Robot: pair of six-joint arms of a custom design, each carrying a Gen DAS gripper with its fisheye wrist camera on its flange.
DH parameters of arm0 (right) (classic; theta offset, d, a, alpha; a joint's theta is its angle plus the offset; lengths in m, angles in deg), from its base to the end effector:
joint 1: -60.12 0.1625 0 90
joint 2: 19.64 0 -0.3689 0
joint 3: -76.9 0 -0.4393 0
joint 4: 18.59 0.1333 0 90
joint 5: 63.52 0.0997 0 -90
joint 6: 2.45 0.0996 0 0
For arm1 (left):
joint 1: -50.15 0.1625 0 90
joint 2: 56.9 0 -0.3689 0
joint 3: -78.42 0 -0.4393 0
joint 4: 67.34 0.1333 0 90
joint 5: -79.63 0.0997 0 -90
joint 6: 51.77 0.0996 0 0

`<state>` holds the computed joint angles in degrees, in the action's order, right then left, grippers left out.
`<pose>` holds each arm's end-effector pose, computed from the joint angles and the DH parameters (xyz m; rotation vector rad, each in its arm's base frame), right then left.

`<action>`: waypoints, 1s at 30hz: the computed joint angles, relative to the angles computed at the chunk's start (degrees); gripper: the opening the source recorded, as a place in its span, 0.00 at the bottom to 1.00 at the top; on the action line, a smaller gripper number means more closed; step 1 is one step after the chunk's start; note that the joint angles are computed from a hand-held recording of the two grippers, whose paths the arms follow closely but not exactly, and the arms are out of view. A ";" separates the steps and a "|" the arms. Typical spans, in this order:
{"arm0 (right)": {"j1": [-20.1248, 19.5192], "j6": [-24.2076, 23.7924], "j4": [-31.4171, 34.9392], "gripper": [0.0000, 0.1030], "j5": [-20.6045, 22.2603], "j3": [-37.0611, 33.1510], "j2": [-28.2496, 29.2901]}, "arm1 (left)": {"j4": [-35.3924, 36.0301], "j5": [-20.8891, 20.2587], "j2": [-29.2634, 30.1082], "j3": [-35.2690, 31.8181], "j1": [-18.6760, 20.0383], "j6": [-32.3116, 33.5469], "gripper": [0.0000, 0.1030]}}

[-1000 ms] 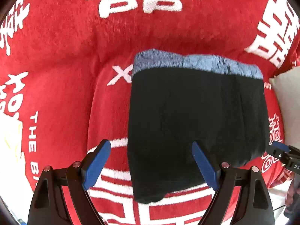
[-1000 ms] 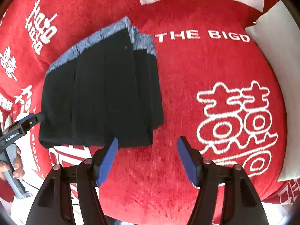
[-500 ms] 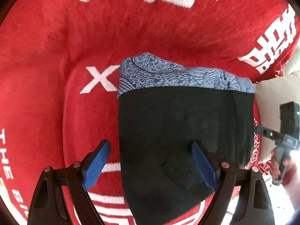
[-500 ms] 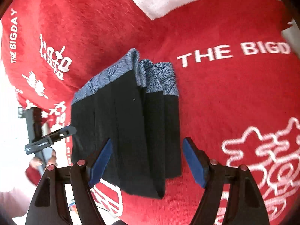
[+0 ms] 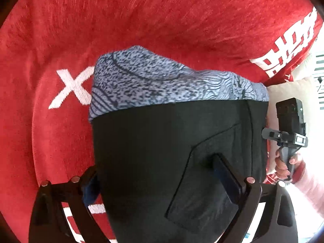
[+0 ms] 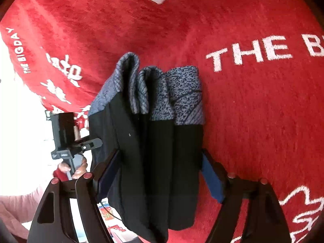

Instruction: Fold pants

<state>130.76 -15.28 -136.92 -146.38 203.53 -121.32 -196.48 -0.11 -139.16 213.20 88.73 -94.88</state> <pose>-0.0048 -0.4530 0.2457 0.1673 3.0305 -0.1385 -0.2117 -0.3621 0.0610 0.2364 2.8395 0.0389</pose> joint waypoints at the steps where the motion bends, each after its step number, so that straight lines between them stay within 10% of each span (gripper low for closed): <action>1: 0.38 1.14 -0.35 0.72 -0.77 0.01 0.12 | -0.84 0.31 -0.20 0.35 -0.67 -0.37 0.84; 4: 1.06 2.70 -1.21 0.50 -0.80 0.66 -0.40 | -0.28 1.95 -1.14 0.61 -3.09 -1.19 0.72; 9: 0.91 4.82 -1.74 0.40 1.98 2.44 -3.69 | 1.71 2.66 -4.03 0.66 -5.16 -2.54 0.55; 23: 3.92 9.07 5.79 0.38 5.18 9.43 -17.31 | 13.48 -0.47 -17.04 4.25 -14.99 -13.63 0.54; 30: 5.11 10.07 4.00 0.39 -1.96 16.88 -23.27 | 20.77 1.88 -25.74 11.24 -20.46 -20.70 0.63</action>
<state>135.87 -5.20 -132.91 -148.34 220.40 -144.59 -175.70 1.77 -164.90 224.44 68.27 -115.58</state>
